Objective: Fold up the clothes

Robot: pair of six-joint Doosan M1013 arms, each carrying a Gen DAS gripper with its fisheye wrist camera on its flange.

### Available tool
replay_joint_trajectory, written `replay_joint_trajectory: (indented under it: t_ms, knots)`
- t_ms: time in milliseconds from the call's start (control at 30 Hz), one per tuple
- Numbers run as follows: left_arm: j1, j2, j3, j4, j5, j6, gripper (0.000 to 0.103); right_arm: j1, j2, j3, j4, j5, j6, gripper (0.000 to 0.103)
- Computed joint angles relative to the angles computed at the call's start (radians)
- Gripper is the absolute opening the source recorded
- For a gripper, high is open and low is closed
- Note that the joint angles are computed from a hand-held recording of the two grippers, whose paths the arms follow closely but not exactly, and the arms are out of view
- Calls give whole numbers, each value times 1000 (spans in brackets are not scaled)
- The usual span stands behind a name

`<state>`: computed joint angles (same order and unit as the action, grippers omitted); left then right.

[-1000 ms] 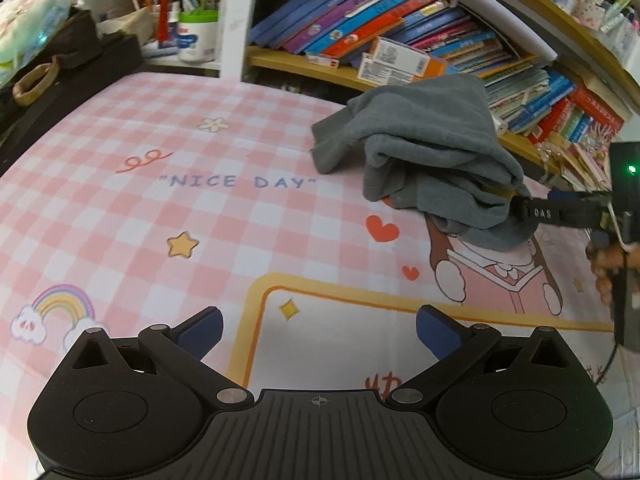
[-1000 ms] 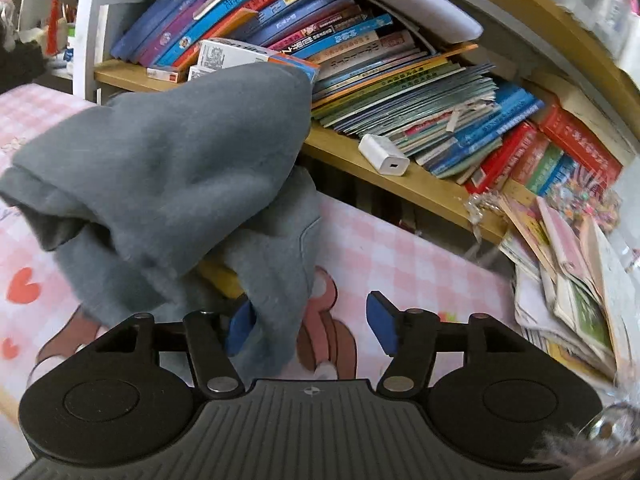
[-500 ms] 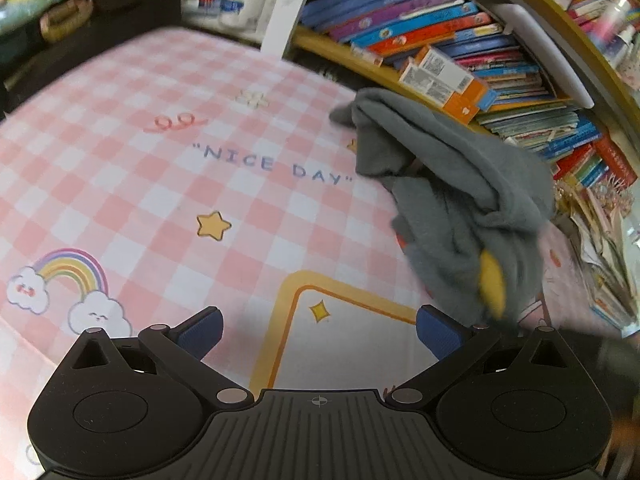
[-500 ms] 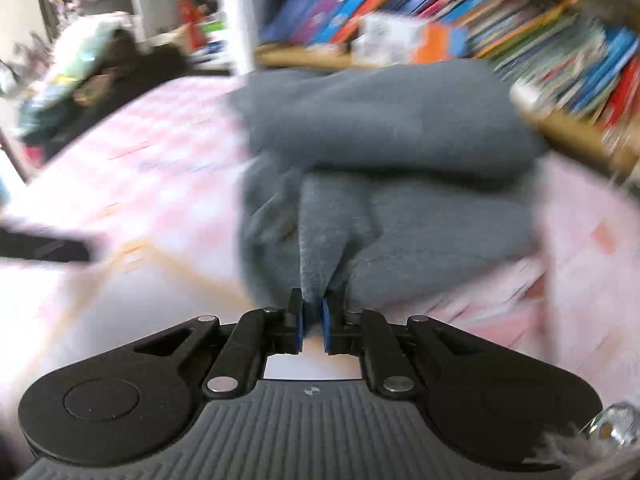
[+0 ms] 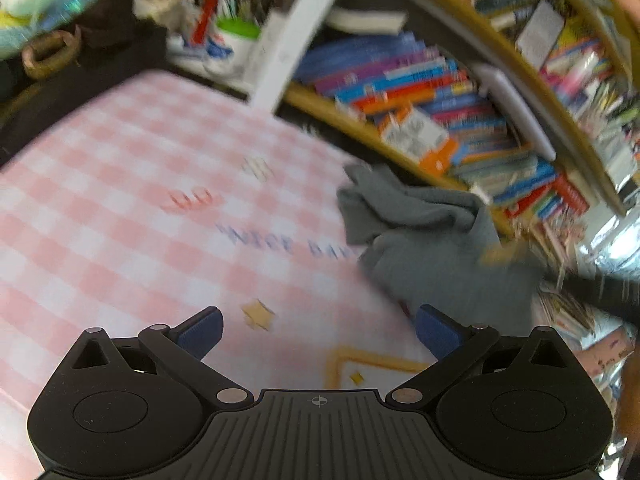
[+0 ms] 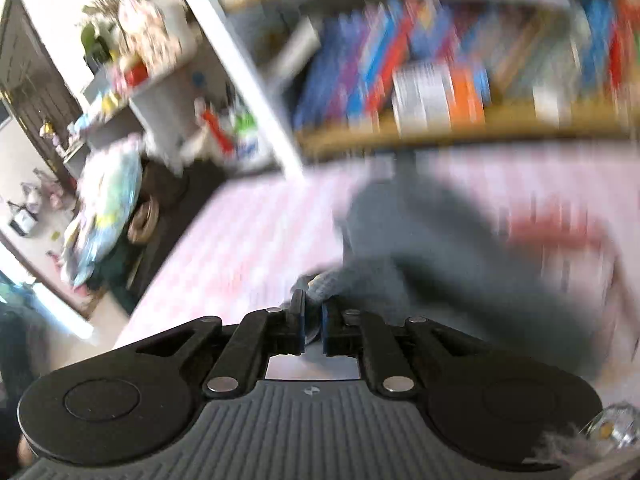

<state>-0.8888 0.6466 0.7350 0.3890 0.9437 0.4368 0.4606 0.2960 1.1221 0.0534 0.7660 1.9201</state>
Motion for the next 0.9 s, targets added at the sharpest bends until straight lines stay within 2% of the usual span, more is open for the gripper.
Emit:
replay_joint_trajectory:
  t_ms: [33, 67, 200, 267, 300, 367, 467, 500, 533, 633, 733, 900]
  knots:
    - [2, -22, 33, 25, -21, -16, 103, 6, 18, -52, -51, -15, 12, 6]
    - [4, -46, 73, 57, -47, -44, 103, 9, 25, -87, -76, -64, 9, 6]
    - [19, -107, 178, 142, -106, -168, 103, 11, -38, -25, 48, -404, 20, 6]
    - [28, -125, 214, 156, -117, -228, 103, 22, -76, 50, 78, -475, 32, 7]
    - [32, -136, 233, 174, -120, -265, 103, 33, -89, 80, 56, -453, 59, 7]
    - [39, -155, 271, 208, -124, -341, 103, 52, -96, 121, 49, -329, 63, 7]
    - [54, -167, 294, 214, -96, -410, 103, 85, -62, 144, 66, -17, 120, 7]
    - [59, -169, 300, 205, -85, -422, 103, 98, -46, 155, 74, 65, 146, 7]
    - [63, -172, 306, 196, -75, -433, 103, 105, -36, 155, 83, 99, 147, 6]
    - [68, -171, 308, 150, -47, -402, 103, 124, -9, 149, 111, 186, 143, 6]
    - [72, -161, 292, 85, -31, -311, 103, 134, -11, 145, 85, 144, 140, 7]
    - [76, -140, 259, -31, -6, -97, 100, 153, 1, 128, 88, 161, 105, 7]
